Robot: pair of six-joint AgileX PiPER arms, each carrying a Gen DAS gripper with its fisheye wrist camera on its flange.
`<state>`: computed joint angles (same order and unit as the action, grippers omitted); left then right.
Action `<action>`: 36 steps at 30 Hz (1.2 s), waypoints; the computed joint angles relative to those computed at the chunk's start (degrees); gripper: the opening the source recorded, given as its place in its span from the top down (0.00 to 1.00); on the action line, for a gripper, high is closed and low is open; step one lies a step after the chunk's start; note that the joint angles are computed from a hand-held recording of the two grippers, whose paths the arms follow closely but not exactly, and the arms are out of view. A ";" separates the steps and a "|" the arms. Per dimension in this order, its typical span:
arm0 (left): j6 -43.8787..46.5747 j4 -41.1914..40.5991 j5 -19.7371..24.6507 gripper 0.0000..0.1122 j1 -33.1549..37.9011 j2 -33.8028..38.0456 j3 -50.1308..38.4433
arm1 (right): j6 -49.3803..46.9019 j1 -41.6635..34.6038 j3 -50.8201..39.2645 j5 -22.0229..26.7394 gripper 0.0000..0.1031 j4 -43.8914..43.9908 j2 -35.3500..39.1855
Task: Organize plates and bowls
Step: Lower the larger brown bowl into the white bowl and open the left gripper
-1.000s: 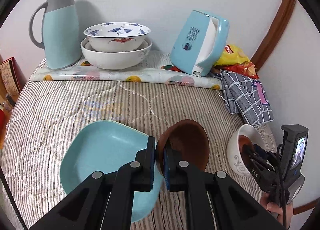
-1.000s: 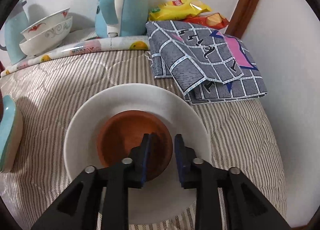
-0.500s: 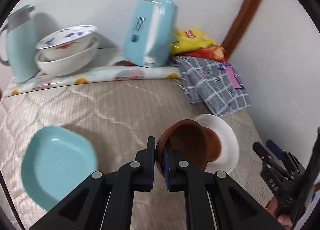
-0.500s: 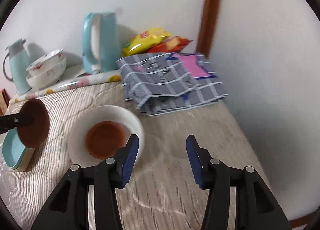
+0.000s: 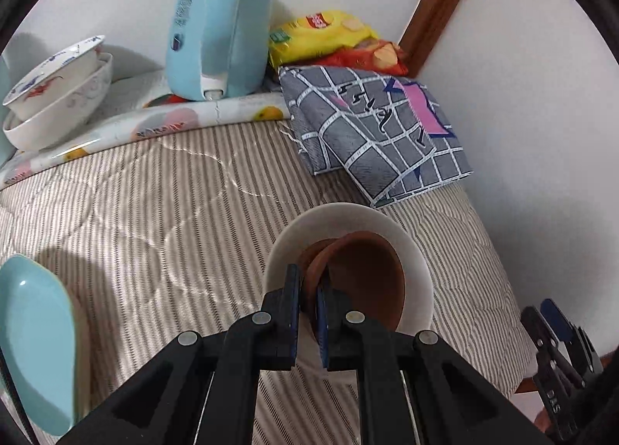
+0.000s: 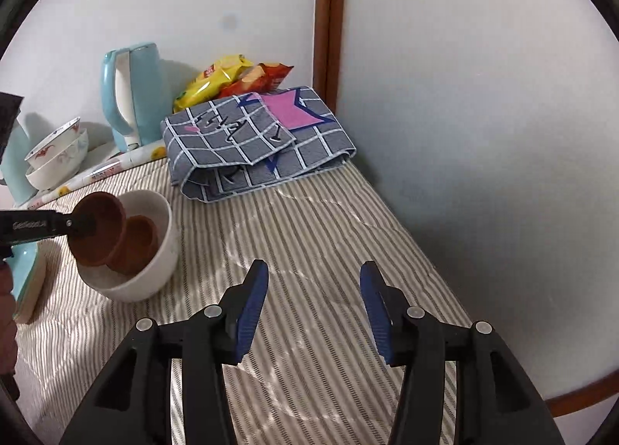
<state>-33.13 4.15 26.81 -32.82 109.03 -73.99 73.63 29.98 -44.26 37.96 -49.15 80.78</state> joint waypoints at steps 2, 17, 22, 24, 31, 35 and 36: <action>-0.19 -0.32 0.52 0.93 -0.13 1.49 -1.33 | -0.12 -0.65 0.81 -0.70 0.53 0.21 -0.22; 5.62 -8.66 -0.33 0.91 1.57 4.91 -3.41 | 1.30 0.10 3.37 -1.20 0.52 0.05 -1.82; 9.99 -13.50 -0.82 0.91 2.42 4.70 -2.89 | 1.11 0.56 3.79 -1.28 0.53 0.93 -1.94; 10.83 -14.12 -0.78 0.90 2.48 4.50 -2.63 | 0.92 0.85 3.69 -1.12 0.53 1.23 -1.90; 10.66 -12.00 1.00 0.87 1.66 3.64 -2.48 | 0.97 2.67 2.46 -0.24 0.53 1.66 -1.27; 11.78 -11.39 1.09 0.76 0.94 1.84 -1.32 | 0.45 3.21 1.19 -0.91 0.52 2.50 -0.20; 9.97 -9.24 0.96 0.74 0.55 1.14 -0.84 | 0.16 3.22 0.70 -1.19 0.52 2.80 0.27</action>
<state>-23.16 -5.10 27.76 -32.27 110.17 -74.83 73.78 33.20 -43.56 36.77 -46.35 81.05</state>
